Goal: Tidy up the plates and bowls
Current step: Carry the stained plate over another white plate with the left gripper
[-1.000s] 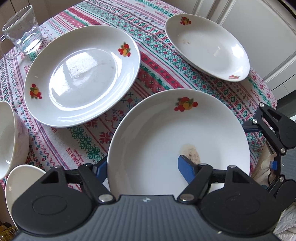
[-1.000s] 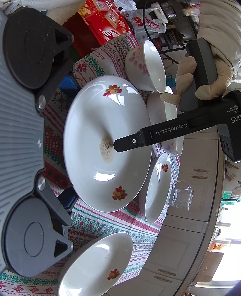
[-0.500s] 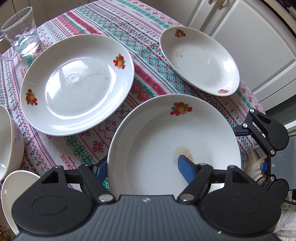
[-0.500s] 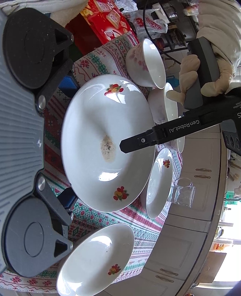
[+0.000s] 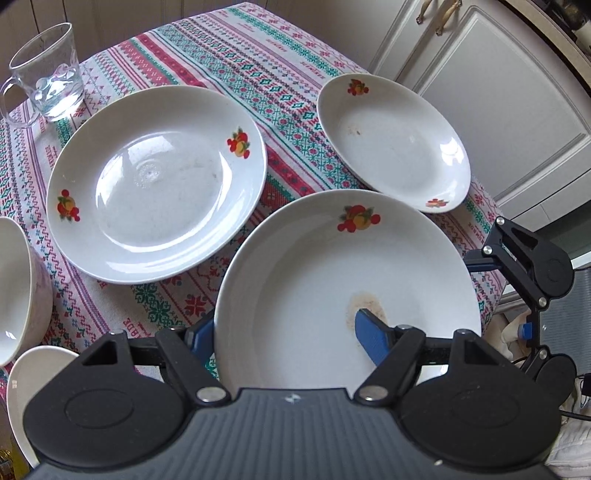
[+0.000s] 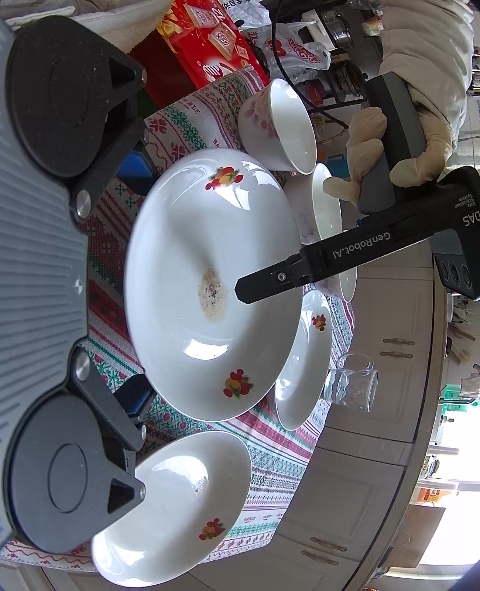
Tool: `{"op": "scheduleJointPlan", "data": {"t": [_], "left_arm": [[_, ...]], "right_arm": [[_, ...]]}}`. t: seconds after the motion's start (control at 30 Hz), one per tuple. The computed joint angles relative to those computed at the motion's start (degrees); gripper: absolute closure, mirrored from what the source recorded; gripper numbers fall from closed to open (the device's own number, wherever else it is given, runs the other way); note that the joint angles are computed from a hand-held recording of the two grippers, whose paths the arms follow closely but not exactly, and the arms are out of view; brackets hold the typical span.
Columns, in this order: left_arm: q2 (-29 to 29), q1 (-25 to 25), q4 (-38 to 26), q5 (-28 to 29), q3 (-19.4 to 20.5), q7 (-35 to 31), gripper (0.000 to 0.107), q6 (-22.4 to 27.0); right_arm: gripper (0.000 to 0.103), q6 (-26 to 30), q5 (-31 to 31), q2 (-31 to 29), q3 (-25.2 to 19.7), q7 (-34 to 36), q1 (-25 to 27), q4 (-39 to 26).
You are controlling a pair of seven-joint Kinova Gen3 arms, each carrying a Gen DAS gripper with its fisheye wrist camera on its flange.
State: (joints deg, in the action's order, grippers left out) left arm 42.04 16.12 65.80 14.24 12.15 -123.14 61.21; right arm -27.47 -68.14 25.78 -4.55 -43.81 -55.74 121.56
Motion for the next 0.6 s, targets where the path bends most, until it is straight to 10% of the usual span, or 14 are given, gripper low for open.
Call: {"op": "scheduleJointPlan", "data": {"t": [0.6], "left_arm": [[4.7, 4.4, -11.8, -0.9, 0.0, 2.2, 0.032, 4.8]], "right_arm": [[0.000, 1.6, 2.6, -3.7, 1.1, 0.0, 4.0, 3.4]]}}
